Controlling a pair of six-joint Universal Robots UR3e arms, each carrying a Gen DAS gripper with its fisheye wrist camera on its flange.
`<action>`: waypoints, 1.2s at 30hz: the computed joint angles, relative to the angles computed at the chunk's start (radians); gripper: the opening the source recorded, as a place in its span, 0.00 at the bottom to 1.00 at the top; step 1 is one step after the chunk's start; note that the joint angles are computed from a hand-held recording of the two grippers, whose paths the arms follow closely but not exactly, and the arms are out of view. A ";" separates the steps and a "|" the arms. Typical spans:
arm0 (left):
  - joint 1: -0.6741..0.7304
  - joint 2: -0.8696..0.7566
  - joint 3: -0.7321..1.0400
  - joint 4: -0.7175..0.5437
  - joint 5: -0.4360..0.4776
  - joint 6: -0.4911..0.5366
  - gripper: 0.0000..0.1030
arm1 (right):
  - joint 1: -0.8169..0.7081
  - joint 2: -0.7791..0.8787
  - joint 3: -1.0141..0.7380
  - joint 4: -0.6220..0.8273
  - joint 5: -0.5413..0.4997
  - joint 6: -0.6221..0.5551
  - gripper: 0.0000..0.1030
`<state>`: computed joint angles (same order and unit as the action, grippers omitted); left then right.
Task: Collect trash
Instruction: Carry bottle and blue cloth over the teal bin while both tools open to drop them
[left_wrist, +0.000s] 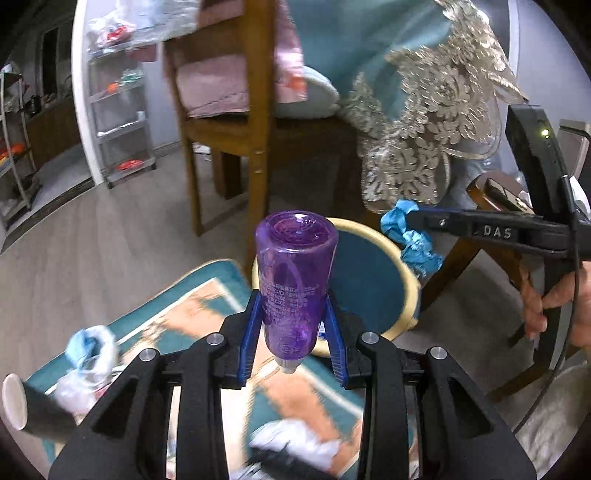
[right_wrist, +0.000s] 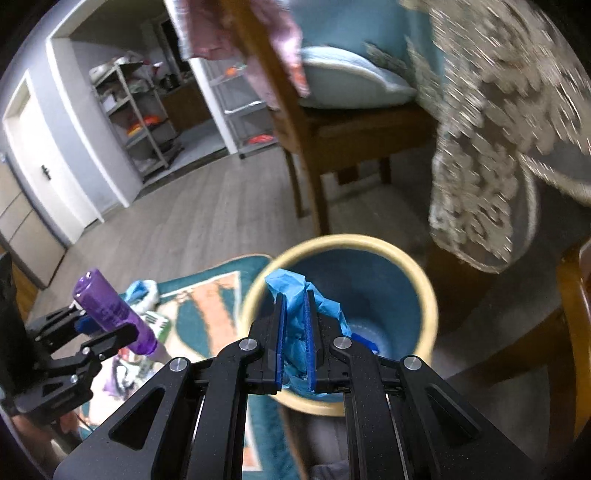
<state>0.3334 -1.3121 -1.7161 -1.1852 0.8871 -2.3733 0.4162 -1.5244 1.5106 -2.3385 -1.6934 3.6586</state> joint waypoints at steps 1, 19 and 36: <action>-0.044 -0.029 0.000 0.050 0.019 -0.040 0.31 | -0.020 -0.022 0.038 -0.010 0.013 0.002 0.10; -0.339 -0.435 0.095 0.443 0.247 -0.269 0.31 | -0.131 0.037 0.140 -0.066 0.095 -0.066 0.10; -0.247 -0.324 0.023 0.413 0.197 -0.198 0.43 | -0.077 0.077 0.059 -0.069 -0.019 -0.033 0.50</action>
<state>0.0860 -1.6365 -1.6931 -0.7719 1.0844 -2.5710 0.3395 -1.4469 1.5700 -2.4078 -1.7122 3.6258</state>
